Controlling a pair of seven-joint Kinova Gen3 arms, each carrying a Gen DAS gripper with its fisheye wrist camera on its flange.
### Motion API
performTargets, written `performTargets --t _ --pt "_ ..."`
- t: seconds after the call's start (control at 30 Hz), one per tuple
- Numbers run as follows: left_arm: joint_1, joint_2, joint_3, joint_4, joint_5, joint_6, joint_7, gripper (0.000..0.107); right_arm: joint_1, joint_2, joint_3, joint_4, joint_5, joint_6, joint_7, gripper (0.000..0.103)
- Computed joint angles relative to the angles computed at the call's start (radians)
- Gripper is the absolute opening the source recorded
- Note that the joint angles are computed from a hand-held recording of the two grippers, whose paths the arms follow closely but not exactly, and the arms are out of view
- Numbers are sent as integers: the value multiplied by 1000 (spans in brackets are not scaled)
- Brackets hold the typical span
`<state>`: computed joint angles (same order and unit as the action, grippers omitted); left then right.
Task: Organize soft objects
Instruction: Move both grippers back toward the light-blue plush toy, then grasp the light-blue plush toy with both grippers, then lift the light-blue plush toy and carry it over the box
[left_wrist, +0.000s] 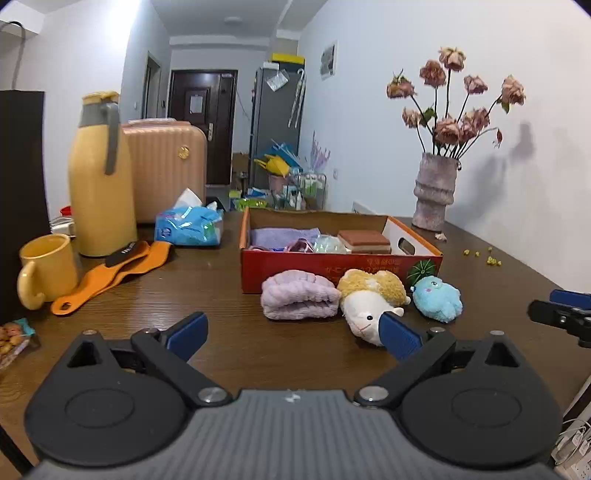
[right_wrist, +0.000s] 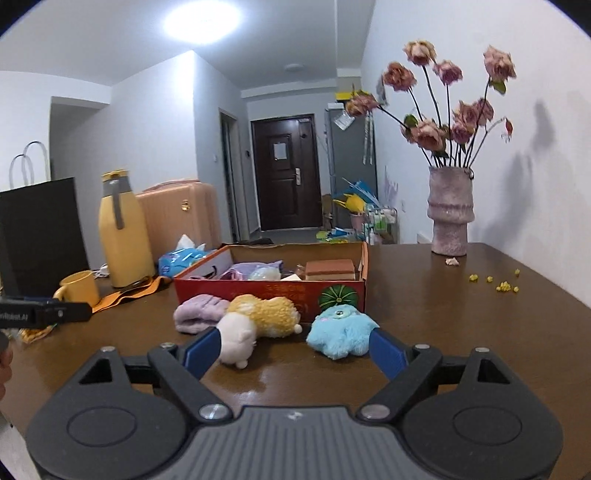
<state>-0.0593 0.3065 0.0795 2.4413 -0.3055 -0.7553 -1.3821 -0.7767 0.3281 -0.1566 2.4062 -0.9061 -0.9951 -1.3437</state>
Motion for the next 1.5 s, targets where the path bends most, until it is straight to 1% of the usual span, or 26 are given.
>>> performTargets --t 0.07,0.13,0.2,0.23,0.27,0.3,0.33,0.4,0.43,0.47,0.53,0.6,0.63,0.67,0.73,0.8,0.87,0.9,1.0,1.07,1.13,1.23,1.3,1.37,1.47,1.5 --pt "26 16 -1 -45 8 48 -2 101 60 18 -2 -31 47 43 16 86" --pt "77 35 -29 -89 6 88 10 101 148 45 -44 -62 84 56 46 85" --pt "96 62 -12 -144 5 129 10 100 241 71 -58 -113 133 122 71 83" --pt "84 79 21 -174 -11 151 8 100 287 93 -53 -145 174 163 64 76" --pt "60 91 62 -206 -42 185 18 98 334 109 -58 -174 214 203 51 64" --pt "37 109 109 -245 -82 223 33 95 380 132 -60 -210 255 244 27 57" --pt "18 137 155 -291 -123 262 47 87 426 151 -65 -246 296 285 5 49" --pt "-15 193 248 -384 -204 344 103 71 519 180 -92 -313 377 366 -27 48" --pt "-31 225 294 -430 -243 381 143 60 565 197 -110 -347 418 407 -32 48" --pt "-44 261 340 -477 -267 421 174 54 612 215 -132 -380 458 447 -40 48" --pt "-62 338 421 -569 -326 503 233 54 704 246 -189 -436 540 529 -56 48" --pt "-32 400 439 -662 -364 584 266 54 797 281 -258 -488 621 606 -105 48" --pt "-2 424 427 -708 -362 625 276 54 843 303 -299 -506 662 627 -139 46" --pt "13 445 427 -747 -365 665 286 54 890 326 -344 -516 702 632 -180 39" --pt "0 490 471 -797 -382 721 296 51 982 372 -434 -519 784 624 -261 33" --pt "-56 529 545 -800 -360 723 245 45 1058 386 -509 -497 865 630 -312 27" --pt "-92 535 588 -790 -299 738 180 38 1069 371 -509 -459 942 617 -383 26" --pt "-121 539 626 -784 -286 764 146 38 1054 349 -489 -427 967 600 -424 25" --pt "-244 547 765 -730 -185 836 32 37 1056 290 -491 -325 1011 566 -546 24" --pt "-334 541 851 -674 -147 873 -14 37 1014 232 -459 -234 1031 512 -627 23" --pt "-414 526 903 -601 -90 866 -60 39 946 187 -416 -151 1048 451 -686 24" --pt "-461 456 884 -492 -8 788 -104 44 936 167 -433 -70 1043 357 -694 26" --pt "-477 418 877 -439 47 743 -138 48 877 132 -381 -38 1011 318 -673 26" --pt "-500 398 889 -402 62 707 -165 52 859 124 -353 -31 1031 302 -676 30" --pt "-525 392 913 -381 91 705 -203 53 844 145 -328 -38 1056 274 -694 33" --pt "-514 387 903 -385 106 715 -203 53 821 150 -298 -43 1069 270 -709 33"
